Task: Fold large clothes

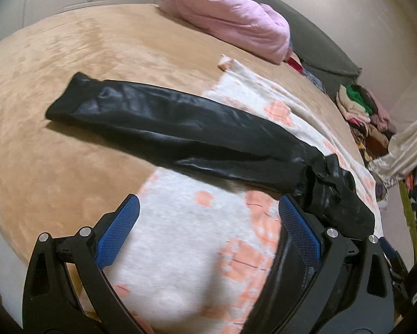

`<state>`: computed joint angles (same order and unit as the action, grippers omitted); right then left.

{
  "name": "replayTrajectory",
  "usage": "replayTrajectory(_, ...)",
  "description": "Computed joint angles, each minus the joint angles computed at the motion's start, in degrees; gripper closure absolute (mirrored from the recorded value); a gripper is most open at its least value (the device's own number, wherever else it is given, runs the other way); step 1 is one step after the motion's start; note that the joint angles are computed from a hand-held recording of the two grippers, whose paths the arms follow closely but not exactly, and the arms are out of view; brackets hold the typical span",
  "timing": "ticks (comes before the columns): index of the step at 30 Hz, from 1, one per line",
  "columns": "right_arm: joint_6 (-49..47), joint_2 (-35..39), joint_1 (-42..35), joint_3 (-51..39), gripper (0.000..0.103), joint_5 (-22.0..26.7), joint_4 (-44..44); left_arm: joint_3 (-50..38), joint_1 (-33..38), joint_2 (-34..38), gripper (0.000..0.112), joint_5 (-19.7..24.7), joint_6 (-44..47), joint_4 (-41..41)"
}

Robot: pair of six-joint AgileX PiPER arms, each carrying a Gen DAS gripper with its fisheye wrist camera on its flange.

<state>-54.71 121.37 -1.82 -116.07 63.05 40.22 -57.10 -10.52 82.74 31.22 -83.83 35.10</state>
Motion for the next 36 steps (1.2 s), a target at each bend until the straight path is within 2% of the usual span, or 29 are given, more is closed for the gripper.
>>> replayTrajectory(3, 2.6, 0.8, 1.4, -0.8, 0.005, 1.0, -0.8, 2.4, 1.0, -1.5, 0.019, -1.1, -2.3, 1.8)
replayTrajectory(7, 2.5, -0.8, 3.4, 2.7, 0.005, -1.8, -2.1, 5.2, 3.3, -2.2, 0.019, -4.2, -2.5, 1.1)
replayTrajectory(21, 2.6, -2.2, 10.1, 6.4, 0.005, -4.3, -4.0, 13.2, 10.8, -4.5, 0.019, -13.7, -10.5, 5.0)
replayTrajectory(27, 1.6, -3.2, 12.5, 8.5, 0.005, -5.7, -4.1, 15.1, 16.0, -3.2, 0.019, -20.4, -13.1, 5.9)
replayTrajectory(31, 1.2, -3.4, 13.5, 9.4, 0.005, -6.1, -4.4, 15.1, 18.9, -1.9, 0.019, -23.2, -11.4, 3.6)
replayTrajectory(33, 1.3, -3.3, 14.0, 9.5, 0.005, -6.3, -4.9, 14.8, 20.3, -1.1, 0.019, -24.2, -7.7, 0.0)
replayTrajectory(36, 1.5, -2.8, 14.7, 9.1, 0.005, -6.7, -5.5, 13.4, 21.5, 0.4, 0.019, -24.2, -5.1, -2.2)
